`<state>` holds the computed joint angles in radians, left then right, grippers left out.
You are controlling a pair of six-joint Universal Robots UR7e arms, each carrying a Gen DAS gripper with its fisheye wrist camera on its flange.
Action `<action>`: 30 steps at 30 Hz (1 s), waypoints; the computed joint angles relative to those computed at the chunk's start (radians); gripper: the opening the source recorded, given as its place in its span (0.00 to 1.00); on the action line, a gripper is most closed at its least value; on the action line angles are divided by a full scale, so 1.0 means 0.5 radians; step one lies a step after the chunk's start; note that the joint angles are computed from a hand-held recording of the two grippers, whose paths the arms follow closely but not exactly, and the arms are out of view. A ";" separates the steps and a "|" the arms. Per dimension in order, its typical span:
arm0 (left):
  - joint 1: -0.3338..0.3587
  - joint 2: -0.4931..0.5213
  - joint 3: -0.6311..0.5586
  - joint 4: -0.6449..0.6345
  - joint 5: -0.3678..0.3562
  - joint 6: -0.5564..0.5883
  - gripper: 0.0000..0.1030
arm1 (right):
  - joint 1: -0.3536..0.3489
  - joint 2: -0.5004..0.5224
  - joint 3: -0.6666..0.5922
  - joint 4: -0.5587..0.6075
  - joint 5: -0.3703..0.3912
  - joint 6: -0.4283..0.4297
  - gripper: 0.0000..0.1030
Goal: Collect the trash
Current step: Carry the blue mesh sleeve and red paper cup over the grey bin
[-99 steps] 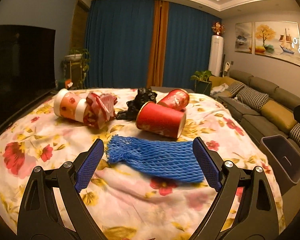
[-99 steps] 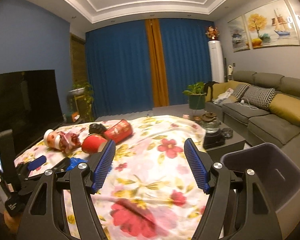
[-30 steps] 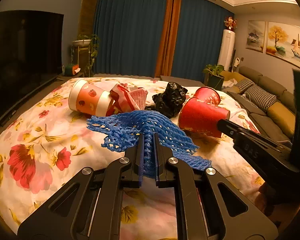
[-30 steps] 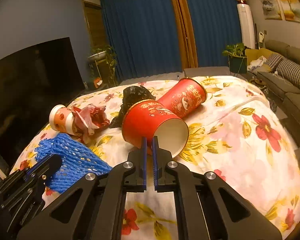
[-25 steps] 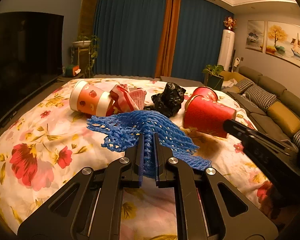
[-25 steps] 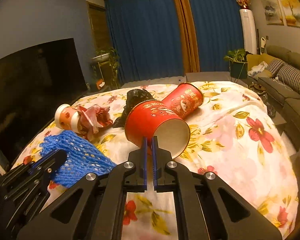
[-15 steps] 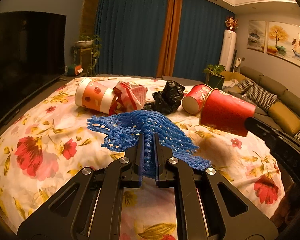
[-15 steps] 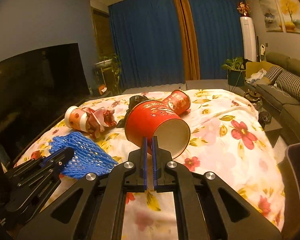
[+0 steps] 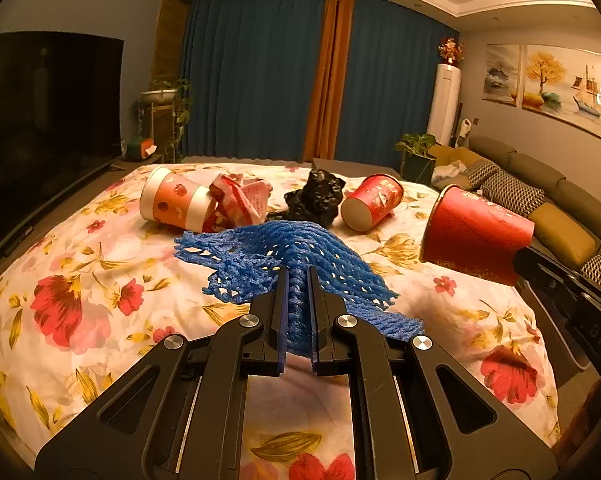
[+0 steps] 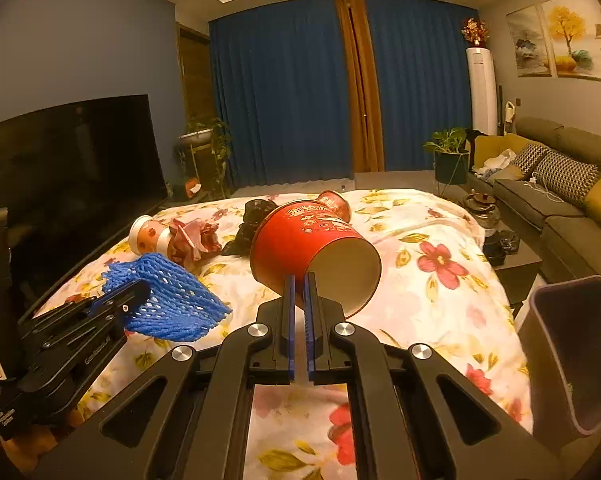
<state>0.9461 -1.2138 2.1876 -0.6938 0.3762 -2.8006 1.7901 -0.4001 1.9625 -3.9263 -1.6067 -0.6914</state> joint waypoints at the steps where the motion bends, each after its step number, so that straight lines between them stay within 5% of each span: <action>1: -0.008 0.002 0.002 -0.002 -0.003 -0.001 0.08 | -0.005 -0.008 0.014 -0.012 0.002 0.001 0.05; 30: -0.174 0.115 -0.045 -0.064 -0.040 0.097 0.08 | -0.128 -0.180 0.240 -0.197 0.138 -0.050 0.05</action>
